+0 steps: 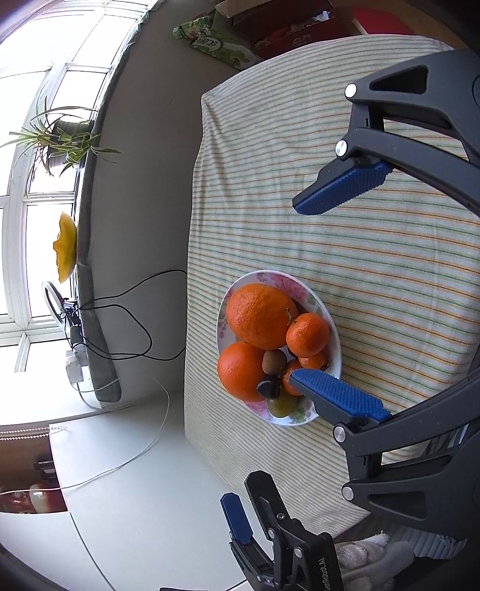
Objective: Organize fruits
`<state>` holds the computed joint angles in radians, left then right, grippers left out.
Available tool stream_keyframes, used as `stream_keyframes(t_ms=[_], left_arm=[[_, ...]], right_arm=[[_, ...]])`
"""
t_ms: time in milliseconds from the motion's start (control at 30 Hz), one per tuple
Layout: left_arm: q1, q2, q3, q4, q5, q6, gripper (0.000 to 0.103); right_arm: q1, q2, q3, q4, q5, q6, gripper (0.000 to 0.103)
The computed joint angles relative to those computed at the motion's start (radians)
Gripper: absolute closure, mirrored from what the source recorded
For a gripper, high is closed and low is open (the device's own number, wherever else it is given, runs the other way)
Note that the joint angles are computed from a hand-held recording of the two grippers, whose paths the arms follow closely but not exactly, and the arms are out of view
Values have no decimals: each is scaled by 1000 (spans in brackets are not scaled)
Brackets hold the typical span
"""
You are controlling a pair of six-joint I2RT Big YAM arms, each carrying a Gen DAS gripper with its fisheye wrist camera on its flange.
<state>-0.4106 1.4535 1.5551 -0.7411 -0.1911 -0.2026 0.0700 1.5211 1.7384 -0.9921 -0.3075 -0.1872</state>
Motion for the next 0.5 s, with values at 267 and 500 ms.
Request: stream_keyframes(t_ms=[267,500], left_arm=[[2,-6,-11,-4,-5,-10,22],[3,-13,-26,9,0,-7,22]], right_arm=[[0,2,-4,-1,8,3,15],[0,4,-4,-1,6,4,15]])
